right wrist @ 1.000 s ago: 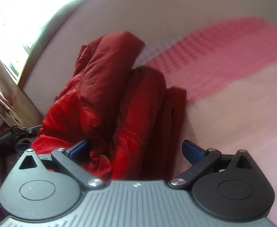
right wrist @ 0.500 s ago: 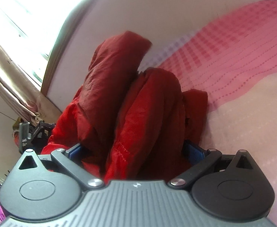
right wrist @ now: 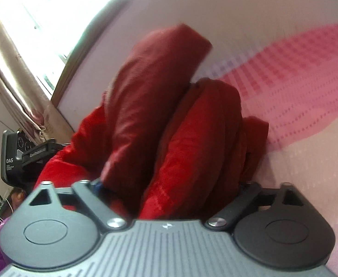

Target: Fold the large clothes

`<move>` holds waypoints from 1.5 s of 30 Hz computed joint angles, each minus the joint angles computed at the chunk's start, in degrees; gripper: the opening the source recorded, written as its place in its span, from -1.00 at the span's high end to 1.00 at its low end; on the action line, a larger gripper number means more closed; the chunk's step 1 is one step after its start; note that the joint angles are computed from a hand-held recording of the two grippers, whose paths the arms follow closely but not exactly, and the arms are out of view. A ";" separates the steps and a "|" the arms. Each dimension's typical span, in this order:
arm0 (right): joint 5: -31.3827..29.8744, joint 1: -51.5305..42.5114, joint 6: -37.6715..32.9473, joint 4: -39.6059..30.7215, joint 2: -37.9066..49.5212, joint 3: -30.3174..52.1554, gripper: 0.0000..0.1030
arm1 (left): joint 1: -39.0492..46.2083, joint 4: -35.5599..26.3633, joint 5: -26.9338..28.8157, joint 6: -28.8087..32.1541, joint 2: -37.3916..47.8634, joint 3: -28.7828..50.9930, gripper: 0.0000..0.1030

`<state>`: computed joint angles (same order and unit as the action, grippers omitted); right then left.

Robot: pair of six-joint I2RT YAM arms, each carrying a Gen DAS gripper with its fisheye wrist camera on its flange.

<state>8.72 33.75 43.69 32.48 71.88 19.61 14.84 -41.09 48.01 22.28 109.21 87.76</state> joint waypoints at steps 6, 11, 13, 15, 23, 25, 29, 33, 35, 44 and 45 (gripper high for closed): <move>4.36 3.43 -2.70 -2.06 -2.01 1.15 -0.27 | 0.25 4.43 -1.85 0.12 -5.12 -5.56 -0.61; 5.73 5.91 -3.01 0.08 -0.31 2.35 -0.20 | 2.28 4.87 -2.27 1.34 -7.42 -7.05 -0.57; 5.88 6.99 -3.45 1.48 1.62 3.71 -0.20 | 3.53 4.87 -2.53 1.78 -8.22 -7.28 -0.56; 5.54 7.75 -3.32 3.55 4.14 5.12 -0.19 | 5.39 4.26 -2.59 2.64 -8.50 -6.67 -0.56; 3.64 11.49 -0.73 13.78 20.10 15.74 -0.20 | 13.86 -2.53 -3.12 5.76 -2.87 4.93 -0.54; 2.86 12.37 -0.43 14.94 24.03 19.52 -0.20 | 16.12 -4.90 -3.29 6.85 -0.92 9.14 -0.54; 0.56 13.53 -0.27 14.96 30.31 27.26 -0.20 | 17.32 -3.79 -4.80 5.13 0.06 11.71 -0.54; -2.02 14.36 -0.52 13.29 35.83 35.07 -0.20 | 18.30 -1.29 -7.15 2.83 -0.32 11.45 -0.54; -3.06 14.68 -0.68 12.66 38.17 38.19 -0.20 | 18.44 0.01 -8.08 1.90 -0.02 11.20 -0.54; -4.06 16.01 -2.13 7.41 43.55 46.68 -0.19 | 16.54 5.67 -10.28 -2.64 -1.26 5.89 -0.54; -3.95 16.07 -2.42 6.77 43.46 46.94 -0.19 | 16.13 6.52 -10.58 -3.03 -2.20 4.49 -0.54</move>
<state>4.77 49.82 41.28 39.26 115.34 66.54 30.97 -34.57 37.42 19.25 107.02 92.26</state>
